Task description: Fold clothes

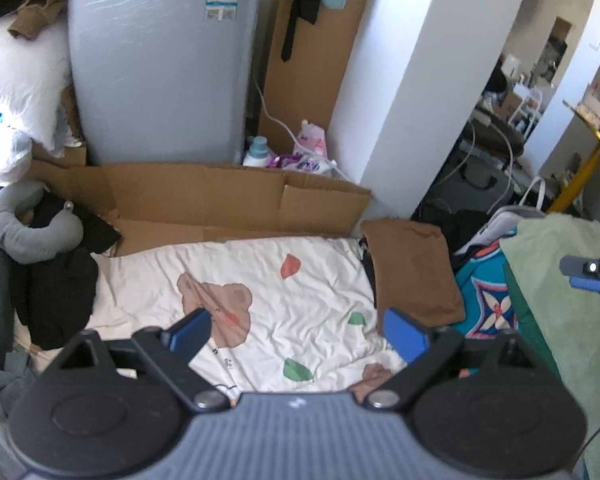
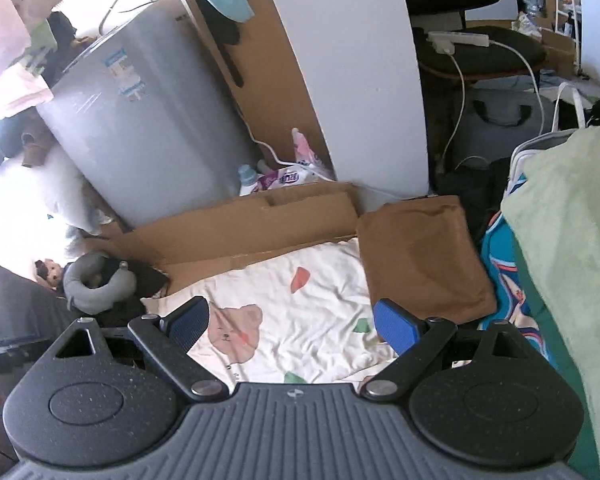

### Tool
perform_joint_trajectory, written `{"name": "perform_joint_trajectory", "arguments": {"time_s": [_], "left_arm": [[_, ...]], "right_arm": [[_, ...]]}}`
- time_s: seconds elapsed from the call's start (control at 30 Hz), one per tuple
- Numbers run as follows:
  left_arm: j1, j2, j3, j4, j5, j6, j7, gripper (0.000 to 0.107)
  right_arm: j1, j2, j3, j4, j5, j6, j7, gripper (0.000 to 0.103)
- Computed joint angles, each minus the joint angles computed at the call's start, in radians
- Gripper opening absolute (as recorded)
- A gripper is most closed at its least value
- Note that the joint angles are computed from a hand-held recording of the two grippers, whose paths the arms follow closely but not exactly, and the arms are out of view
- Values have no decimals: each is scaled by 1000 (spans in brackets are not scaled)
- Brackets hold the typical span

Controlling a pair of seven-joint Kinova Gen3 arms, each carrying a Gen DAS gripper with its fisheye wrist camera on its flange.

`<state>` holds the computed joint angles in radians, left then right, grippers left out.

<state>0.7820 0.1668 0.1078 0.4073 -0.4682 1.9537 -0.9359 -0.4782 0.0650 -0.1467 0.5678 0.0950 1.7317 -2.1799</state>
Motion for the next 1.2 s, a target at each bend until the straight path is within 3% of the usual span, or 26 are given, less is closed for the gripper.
{"name": "perform_joint_trajectory", "arguments": {"time_s": [0.07, 0.27, 0.57, 0.7, 0.83, 0.93, 1.07, 1.2], "left_arm": [[30, -44, -4, 92, -23, -44, 81, 96], [53, -124, 98, 255, -138, -60, 262, 97], [-28, -203, 211, 432, -158, -18, 436, 98], [-57, -202, 285, 462, -206, 17, 473, 98], [-92, -213, 322, 497, -191, 11, 502, 98], [-91, -201, 368, 515, -242, 45, 550, 98], [-67, -192, 374, 543, -264, 61, 605, 98], [-68, -198, 352, 564, -220, 46, 637, 98]], "right_arm": [[11, -13, 0, 28, -28, -17, 7, 94], [14, -64, -32, 140, -36, -84, 37, 100], [32, -146, -89, 357, -48, -205, -17, 100], [40, -155, -97, 403, -73, -216, -30, 100], [32, -160, -123, 433, -42, -215, -39, 100], [25, -165, -137, 457, -9, -212, -43, 100], [16, -176, -146, 490, 17, -217, -9, 100], [8, -174, -153, 506, 23, -211, 23, 100]]}}
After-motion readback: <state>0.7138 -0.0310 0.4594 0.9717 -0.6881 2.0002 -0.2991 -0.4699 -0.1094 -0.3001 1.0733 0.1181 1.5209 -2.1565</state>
